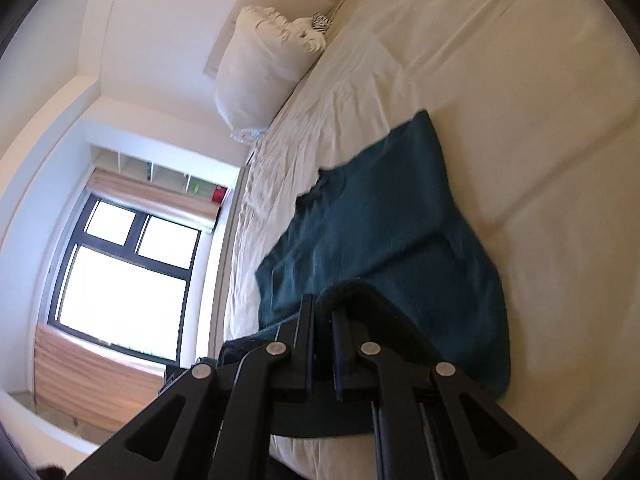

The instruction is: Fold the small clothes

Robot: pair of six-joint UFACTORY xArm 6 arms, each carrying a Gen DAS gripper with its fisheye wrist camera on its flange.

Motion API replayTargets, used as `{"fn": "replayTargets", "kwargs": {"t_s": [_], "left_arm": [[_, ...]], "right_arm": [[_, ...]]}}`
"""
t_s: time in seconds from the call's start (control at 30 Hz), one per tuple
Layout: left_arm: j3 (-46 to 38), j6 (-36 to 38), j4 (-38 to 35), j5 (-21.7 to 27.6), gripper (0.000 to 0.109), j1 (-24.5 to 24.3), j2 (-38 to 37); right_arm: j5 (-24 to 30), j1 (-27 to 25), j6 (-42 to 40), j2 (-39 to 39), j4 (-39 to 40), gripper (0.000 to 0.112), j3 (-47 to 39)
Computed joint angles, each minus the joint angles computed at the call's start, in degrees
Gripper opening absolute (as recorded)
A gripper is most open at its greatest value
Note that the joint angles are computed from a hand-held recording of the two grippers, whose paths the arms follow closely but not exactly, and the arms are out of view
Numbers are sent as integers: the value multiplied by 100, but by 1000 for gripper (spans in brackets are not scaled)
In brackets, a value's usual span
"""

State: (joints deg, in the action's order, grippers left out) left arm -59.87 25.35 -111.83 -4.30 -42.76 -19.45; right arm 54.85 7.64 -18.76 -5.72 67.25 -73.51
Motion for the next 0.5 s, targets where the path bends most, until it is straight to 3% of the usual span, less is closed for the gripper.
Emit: {"fn": "replayTargets", "kwargs": {"t_s": [0.07, 0.13, 0.33, 0.4, 0.47, 0.5], "left_arm": [[-85, -872, 792, 348, 4, 421, 297], [-362, -1063, 996, 659, 4, 842, 639], [-1090, -2684, 2948, 1256, 4, 1727, 1632], [-1358, -3234, 3628, 1572, 4, 1996, 2088], [-1415, -4076, 4452, 1924, 8, 2209, 2327], [-1459, -4171, 4533, 2023, 16, 2264, 2414]], "right_arm": [[-100, 50, 232, 499, -39, 8, -516], [-178, 103, 427, 1023, -98, 8, -1102], [-443, 250, 1306, 2725, -490, 9, -3180], [-446, 277, 1521, 3284, -721, 13, -3840], [-491, 315, 2147, 3710, -1381, 25, -4275], [-506, 311, 2283, 3779, -1463, 27, -4274]]}}
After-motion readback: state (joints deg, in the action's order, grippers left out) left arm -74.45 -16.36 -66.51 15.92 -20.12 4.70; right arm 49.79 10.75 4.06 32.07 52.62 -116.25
